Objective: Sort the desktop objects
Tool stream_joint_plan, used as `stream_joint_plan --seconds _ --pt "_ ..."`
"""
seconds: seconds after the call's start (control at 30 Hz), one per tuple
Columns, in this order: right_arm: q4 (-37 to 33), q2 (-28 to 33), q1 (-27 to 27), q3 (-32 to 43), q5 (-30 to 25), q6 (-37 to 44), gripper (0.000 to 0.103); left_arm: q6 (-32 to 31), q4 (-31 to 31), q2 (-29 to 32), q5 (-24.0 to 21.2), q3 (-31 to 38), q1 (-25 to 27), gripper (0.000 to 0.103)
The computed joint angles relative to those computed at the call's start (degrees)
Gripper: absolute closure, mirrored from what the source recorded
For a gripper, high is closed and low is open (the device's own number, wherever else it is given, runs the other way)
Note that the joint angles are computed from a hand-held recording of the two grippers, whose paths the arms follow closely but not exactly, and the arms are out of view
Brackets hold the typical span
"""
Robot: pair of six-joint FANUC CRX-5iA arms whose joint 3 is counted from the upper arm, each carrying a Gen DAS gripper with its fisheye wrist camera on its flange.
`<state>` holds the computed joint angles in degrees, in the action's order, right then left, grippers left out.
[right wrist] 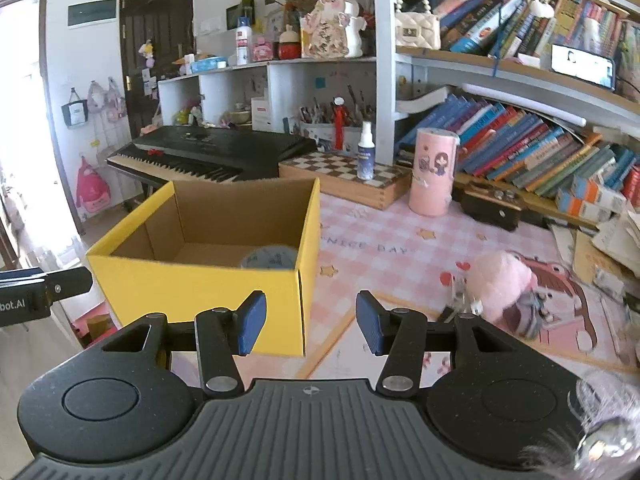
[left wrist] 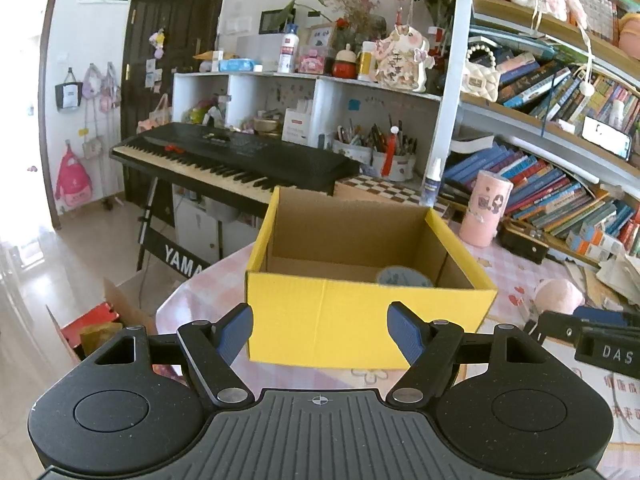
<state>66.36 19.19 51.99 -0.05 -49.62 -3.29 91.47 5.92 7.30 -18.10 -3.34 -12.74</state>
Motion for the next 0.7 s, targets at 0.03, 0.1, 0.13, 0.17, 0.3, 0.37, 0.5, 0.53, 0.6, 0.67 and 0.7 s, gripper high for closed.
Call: stream_joint_plan --seconds 0.03,0.1,0.13,0.17,0.3,0.37,0.5,0.53,0.6,0.67,0.7 --pt "-0.1 -0.1 0.4 -0.3 -0.5 -0.4 0.055 -0.3 0.2 -0.3 -0.1 -0.4 0.0 0.027" --pt "-0.2 -0.3 1.2 -1.1 -1.4 -1.4 0.055 -0.8 0.4 -0.6 -0.3 -0.9 -0.1 0.027" --pt "-0.2 -0.4 1.6 -1.4 -1.8 -2.0 0.054 -1.2 0.5 -0.8 -0.3 -1.2 -0.2 0.027" --pt "-0.2 -0.4 2.1 -1.7 -2.4 -2.6 0.053 -1.4 0.2 -1.0 -0.5 -1.5 -0.3 0.027" --pt "-1.0 -0.3 3.7 -2.4 -4.1 -4.1 0.051 -3.6 0.8 -1.6 -1.1 -2.7 -0.4 0.027" --pt "-1.5 -0.3 4.5 -2.6 -4.5 -4.5 0.050 -5.1 1.7 -1.8 -1.5 -3.3 -0.6 0.027" --pt "-2.8 0.0 5.6 -2.4 -5.1 -3.8 0.047 -9.6 4.9 -2.7 -1.4 -5.4 -0.5 0.027" --pt "-3.0 0.0 5.8 -2.3 -5.1 -3.6 0.046 -10.4 5.5 -2.9 -1.5 -5.8 -0.5 0.027" --pt "-3.3 0.0 6.2 -2.4 -5.1 -3.3 0.045 -12.3 7.3 -3.3 -1.4 -6.7 -0.4 0.027" --pt "-4.1 0.1 6.5 -2.1 -5.0 -2.7 0.044 -13.6 8.4 -3.8 -1.3 -7.7 -0.4 0.026" --pt "-4.6 0.1 6.7 -2.0 -5.0 -2.2 0.043 -14.3 9.0 -4.0 -1.4 -8.1 -0.4 0.026"
